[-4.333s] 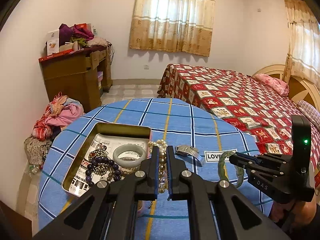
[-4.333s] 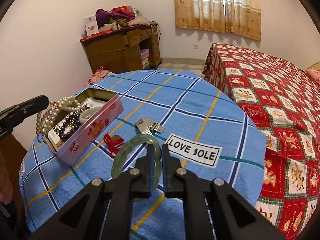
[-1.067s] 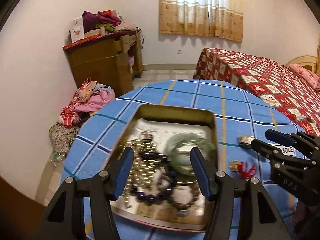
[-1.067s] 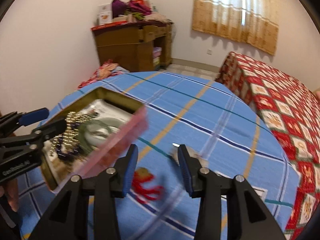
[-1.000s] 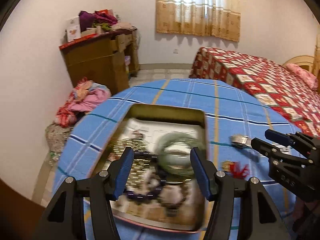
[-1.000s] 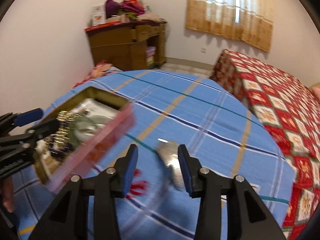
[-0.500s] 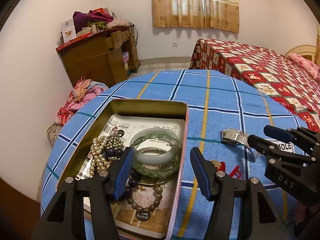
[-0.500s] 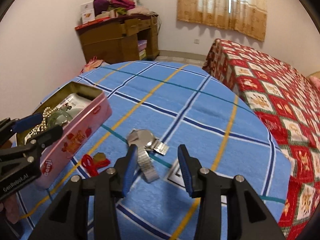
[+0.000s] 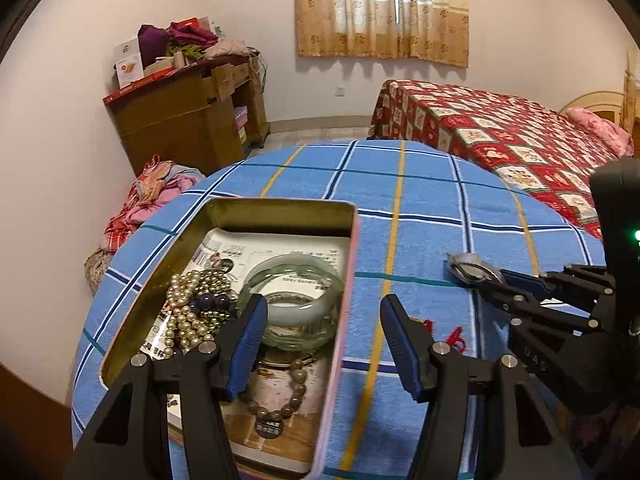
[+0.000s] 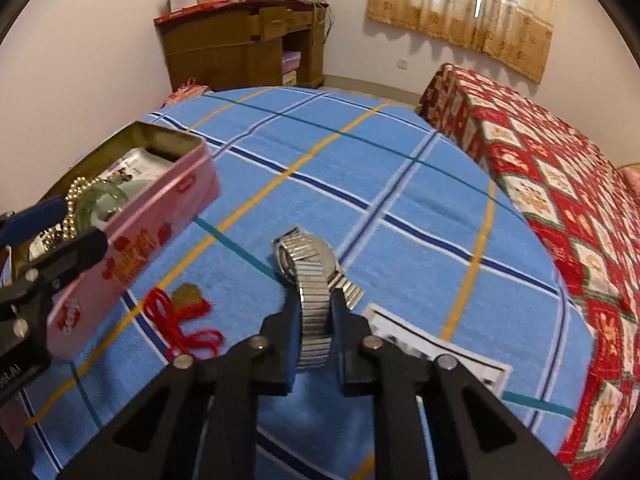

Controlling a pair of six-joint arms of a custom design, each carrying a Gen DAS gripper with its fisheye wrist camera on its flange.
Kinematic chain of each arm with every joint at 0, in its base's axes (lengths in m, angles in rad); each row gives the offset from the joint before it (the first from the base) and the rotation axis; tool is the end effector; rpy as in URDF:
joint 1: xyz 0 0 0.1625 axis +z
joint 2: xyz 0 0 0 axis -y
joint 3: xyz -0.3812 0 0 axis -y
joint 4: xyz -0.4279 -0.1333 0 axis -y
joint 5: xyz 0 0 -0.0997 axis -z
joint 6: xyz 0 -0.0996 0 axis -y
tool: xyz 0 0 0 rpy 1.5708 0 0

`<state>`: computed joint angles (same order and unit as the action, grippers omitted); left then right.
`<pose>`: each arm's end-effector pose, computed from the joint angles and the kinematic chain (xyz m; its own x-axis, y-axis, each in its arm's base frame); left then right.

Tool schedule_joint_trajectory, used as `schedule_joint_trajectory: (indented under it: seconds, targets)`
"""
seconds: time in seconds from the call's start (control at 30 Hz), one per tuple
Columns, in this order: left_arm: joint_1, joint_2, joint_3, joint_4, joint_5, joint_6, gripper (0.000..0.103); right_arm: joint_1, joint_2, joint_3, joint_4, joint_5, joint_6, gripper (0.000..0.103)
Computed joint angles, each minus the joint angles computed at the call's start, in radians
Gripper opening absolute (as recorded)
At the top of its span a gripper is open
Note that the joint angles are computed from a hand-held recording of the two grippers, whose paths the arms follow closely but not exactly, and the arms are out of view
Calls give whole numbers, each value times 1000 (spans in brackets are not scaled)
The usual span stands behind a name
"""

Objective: Organize jewelry
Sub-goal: 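Grasp the silver watch with the right tool while the left tool grasps the red tassel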

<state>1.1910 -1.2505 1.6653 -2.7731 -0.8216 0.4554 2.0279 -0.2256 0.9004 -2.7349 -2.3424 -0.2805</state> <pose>-0.0481 -0.6631 0.3711 -0.6564 0.1295 -0.7432 0.6127 0.6663 -0.4250 0.4224 -0.7141 -0.0357 -0.6492 -0.2407 0.7215 -0.5924 0.7549 -0.2813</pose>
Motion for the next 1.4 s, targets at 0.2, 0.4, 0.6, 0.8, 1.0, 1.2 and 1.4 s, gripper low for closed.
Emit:
schedule_joint_trajectory:
  seconds: [0.2, 0.4, 0.6, 0.8, 1.0, 1.2, 1.4]
  targets:
    - [-16, -13, 35, 14, -27, 2, 59, 7, -74, 124, -95, -56, 21, 12]
    - [-32, 3, 57, -37, 17, 25, 52, 6, -142, 257, -152, -34, 53, 12]
    - [-51, -34, 105, -49, -11, 32, 37, -6, -161, 294, -195, 9, 63, 10]
    - [-36, 12, 59, 135, -19, -35, 38, -8, -160, 291, -182, 17, 68, 10]
    - [-4, 33, -1, 265, -89, -125, 27, -3, -150, 287, -197, 0, 32, 10]
    - [-1, -1, 27, 241, -135, -113, 6, -5, -165, 320, -274, 38, 1, 9]
    - [-14, -44, 58, 173, -142, -61, 5, -12, -188, 348, -299, 99, 20, 9]
